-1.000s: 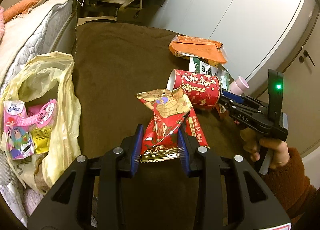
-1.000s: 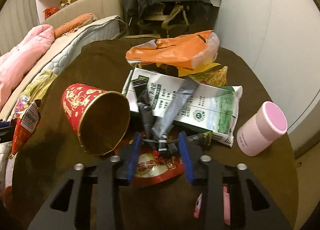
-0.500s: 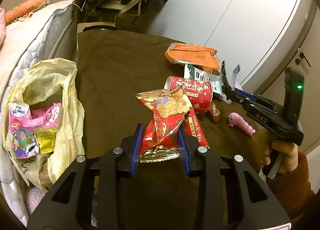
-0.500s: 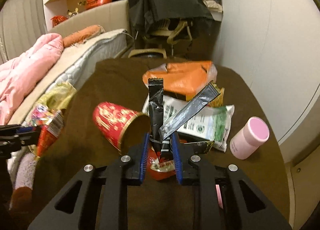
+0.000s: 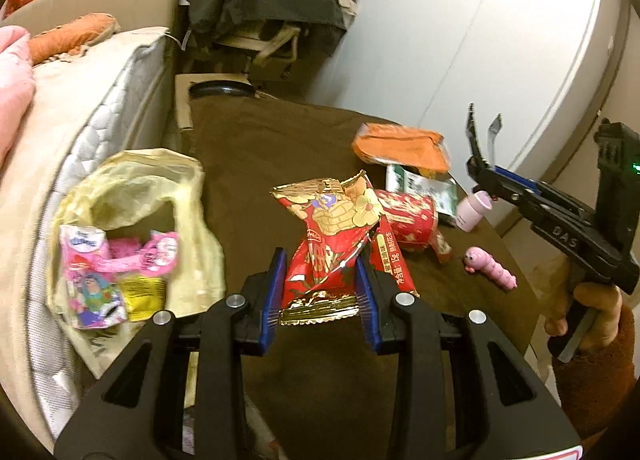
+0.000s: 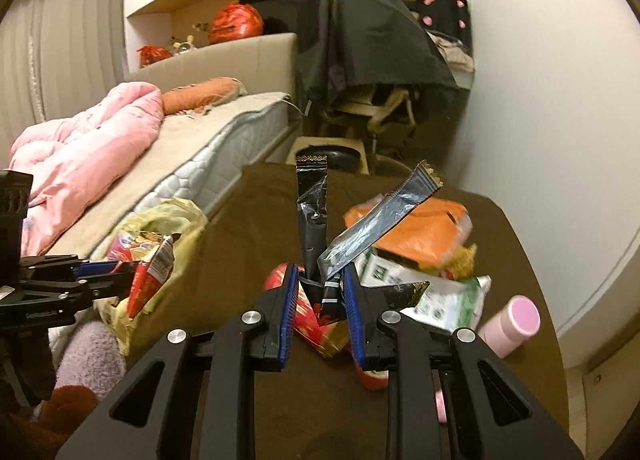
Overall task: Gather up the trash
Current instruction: 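Carry the red snack packet and black sachets over the yellow bag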
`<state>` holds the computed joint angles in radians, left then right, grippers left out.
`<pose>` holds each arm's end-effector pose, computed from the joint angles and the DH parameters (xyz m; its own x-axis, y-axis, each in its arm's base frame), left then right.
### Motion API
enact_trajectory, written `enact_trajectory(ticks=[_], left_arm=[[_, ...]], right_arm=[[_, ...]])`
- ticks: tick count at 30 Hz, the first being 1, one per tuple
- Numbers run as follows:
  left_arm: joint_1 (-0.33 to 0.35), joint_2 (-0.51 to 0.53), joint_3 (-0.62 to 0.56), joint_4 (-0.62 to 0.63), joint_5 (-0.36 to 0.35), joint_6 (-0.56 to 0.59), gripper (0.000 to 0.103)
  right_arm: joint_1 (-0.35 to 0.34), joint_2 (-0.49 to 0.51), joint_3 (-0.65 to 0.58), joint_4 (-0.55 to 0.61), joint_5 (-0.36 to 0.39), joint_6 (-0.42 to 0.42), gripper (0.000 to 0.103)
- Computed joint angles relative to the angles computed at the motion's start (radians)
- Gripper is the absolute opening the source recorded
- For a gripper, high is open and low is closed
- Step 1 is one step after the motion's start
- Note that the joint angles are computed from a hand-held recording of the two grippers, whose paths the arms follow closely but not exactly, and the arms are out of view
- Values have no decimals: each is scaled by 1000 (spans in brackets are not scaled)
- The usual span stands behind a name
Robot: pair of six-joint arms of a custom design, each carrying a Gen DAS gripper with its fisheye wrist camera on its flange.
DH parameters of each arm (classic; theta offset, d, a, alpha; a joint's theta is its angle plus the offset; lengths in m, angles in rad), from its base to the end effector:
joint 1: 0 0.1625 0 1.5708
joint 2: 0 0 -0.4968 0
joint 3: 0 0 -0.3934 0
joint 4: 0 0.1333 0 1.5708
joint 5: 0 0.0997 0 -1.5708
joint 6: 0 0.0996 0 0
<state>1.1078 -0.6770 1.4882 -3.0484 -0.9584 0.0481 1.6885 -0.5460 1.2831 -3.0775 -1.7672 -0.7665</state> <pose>-0.1810 -0.7892 0.1860 -0.8729 0.0813 -0.4810 0.3935 0.7002 -0.5957 0.2135 -0.8361 0.1553 -0.6546 -0.4805 0.5836 -0.7474 0.5274 -0.4040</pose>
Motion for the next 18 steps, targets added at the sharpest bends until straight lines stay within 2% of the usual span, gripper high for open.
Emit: enact_trajectory(ticks=[11, 18], left_arm=[[31, -106, 109, -121, 102, 9, 32], [76, -180, 178, -132, 124, -7, 32]], right_arm=[[72, 65, -65, 70, 31, -47, 22], [110, 119, -120, 155, 60, -46, 22]])
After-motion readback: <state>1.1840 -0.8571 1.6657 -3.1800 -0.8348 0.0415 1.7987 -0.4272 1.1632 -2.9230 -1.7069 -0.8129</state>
